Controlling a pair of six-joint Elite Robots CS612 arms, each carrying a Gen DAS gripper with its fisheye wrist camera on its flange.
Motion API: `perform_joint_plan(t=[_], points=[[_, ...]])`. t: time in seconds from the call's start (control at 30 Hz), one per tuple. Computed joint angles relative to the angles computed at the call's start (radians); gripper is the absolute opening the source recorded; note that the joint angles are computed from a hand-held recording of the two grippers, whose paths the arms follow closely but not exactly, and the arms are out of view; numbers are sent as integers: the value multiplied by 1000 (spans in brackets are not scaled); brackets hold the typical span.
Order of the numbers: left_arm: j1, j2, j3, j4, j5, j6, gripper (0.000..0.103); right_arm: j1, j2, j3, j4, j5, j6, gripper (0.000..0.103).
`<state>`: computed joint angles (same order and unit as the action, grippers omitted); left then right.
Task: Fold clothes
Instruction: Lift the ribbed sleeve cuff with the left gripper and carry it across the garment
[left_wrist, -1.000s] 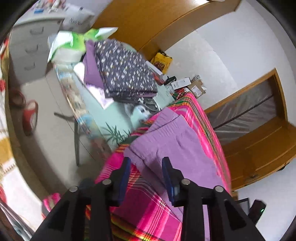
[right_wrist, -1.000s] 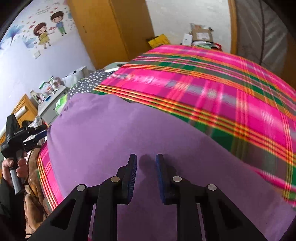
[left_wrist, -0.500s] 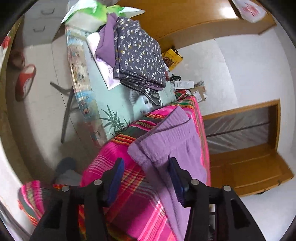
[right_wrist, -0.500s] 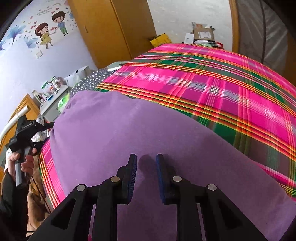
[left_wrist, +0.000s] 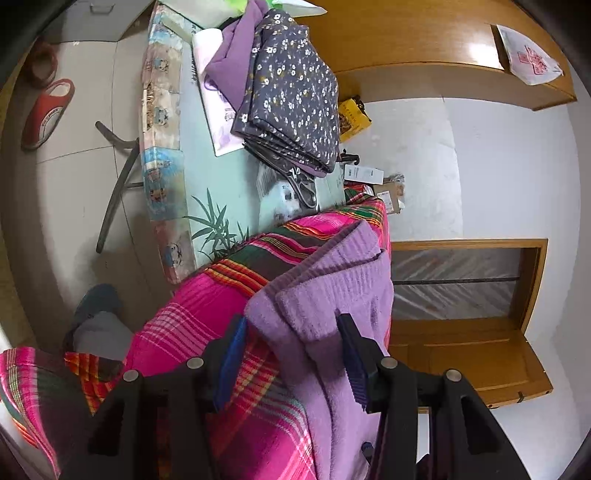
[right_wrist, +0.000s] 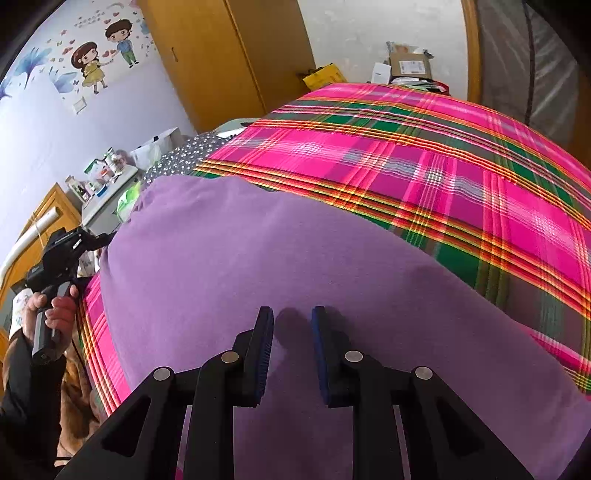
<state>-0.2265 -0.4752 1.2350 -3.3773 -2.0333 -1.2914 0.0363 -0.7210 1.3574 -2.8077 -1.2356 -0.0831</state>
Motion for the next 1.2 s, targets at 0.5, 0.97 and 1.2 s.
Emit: perform_joint_plan(t=[0.5,0.97,1.2], points=[[-23,-63,54,-13,144,144,24,-3,0,5,-4,8,8,22],[-46,-111,53,-55,169,296,22,-8,-3,18,-19,21,27,22],[-62,-121,29,-73,137,371,22,-7,-1,10,-10,30,44,22]])
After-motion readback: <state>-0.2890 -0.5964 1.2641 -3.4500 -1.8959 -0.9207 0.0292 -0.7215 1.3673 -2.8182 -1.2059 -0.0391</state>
